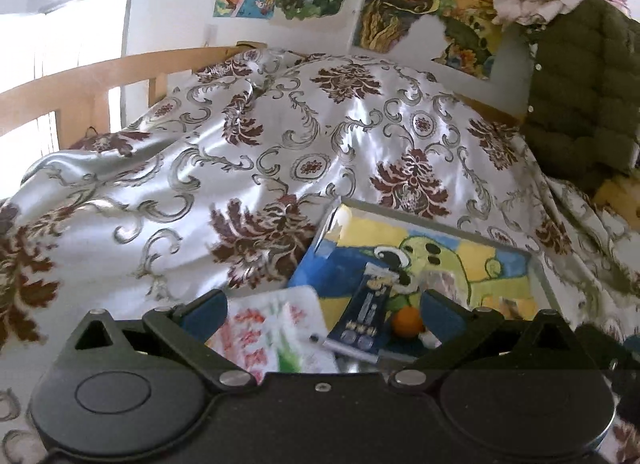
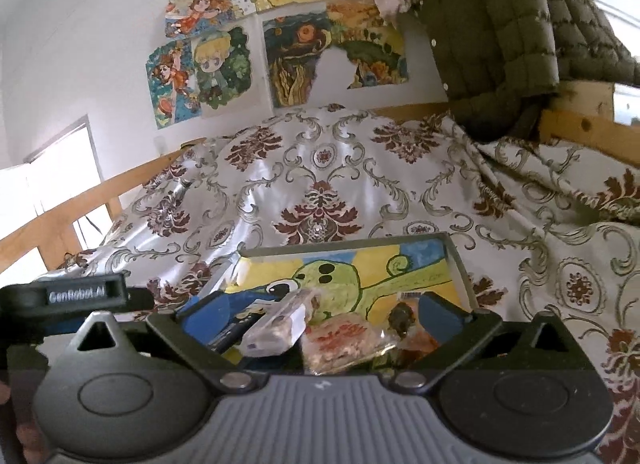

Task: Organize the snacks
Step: 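Withdraw both open tools from the grey tray above the bed cover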

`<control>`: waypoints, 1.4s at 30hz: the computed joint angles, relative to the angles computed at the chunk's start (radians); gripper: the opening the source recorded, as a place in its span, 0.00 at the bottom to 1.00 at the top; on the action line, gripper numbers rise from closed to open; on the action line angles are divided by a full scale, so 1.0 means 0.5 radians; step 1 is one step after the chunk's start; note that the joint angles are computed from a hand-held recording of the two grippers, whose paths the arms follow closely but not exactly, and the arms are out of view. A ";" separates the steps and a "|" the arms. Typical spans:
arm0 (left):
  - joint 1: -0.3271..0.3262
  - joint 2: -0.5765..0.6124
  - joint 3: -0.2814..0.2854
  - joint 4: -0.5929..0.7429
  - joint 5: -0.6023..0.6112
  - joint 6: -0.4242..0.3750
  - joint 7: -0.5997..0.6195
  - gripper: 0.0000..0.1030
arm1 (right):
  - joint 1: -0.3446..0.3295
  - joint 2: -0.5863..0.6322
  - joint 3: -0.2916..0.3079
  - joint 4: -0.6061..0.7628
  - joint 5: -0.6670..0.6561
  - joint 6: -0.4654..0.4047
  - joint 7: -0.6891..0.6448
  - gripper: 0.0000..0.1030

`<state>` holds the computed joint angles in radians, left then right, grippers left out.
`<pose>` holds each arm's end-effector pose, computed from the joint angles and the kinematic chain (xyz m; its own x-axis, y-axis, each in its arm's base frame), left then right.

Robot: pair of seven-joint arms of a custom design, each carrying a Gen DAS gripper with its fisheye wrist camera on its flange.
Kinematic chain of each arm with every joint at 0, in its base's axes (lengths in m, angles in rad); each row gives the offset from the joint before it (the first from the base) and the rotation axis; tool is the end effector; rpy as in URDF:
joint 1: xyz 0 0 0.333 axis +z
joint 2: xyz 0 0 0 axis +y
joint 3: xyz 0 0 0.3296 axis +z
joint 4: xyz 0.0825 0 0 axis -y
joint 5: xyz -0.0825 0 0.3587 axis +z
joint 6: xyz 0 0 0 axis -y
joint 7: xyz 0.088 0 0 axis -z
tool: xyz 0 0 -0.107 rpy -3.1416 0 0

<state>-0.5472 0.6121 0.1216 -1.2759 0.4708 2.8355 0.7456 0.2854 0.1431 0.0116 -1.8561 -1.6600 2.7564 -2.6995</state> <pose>0.6685 -0.3619 0.5260 -0.1273 -0.9775 0.1680 -0.5602 -0.0689 -0.8255 0.5694 0.2169 0.5153 -0.1799 -0.9671 -0.1801 -0.3242 0.2312 -0.9173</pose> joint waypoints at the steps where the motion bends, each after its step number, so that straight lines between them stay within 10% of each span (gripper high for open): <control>1: -0.008 -0.040 0.013 -0.072 0.023 0.032 -0.011 0.99 | 0.015 -0.021 0.009 -0.026 -0.004 -0.038 0.005 1.00; 11: -0.085 -0.450 0.134 -0.728 0.403 0.275 -0.212 0.99 | 0.138 -0.237 0.153 -0.314 0.070 -0.443 -0.011 1.00; 24: 0.076 -0.797 0.007 -1.155 0.967 0.361 -0.534 0.99 | 0.262 -0.351 0.291 -0.485 0.346 -0.759 -0.173 1.00; 42: 0.452 -0.945 -0.424 -1.304 1.004 0.189 -0.160 0.99 | 0.362 -0.350 0.355 -0.517 0.479 -0.847 -0.422 1.00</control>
<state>-0.3213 0.1395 -0.0901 -1.9276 0.9728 2.9300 0.6656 0.4663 -0.0317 0.1890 -2.1146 -1.4206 2.3328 -2.9103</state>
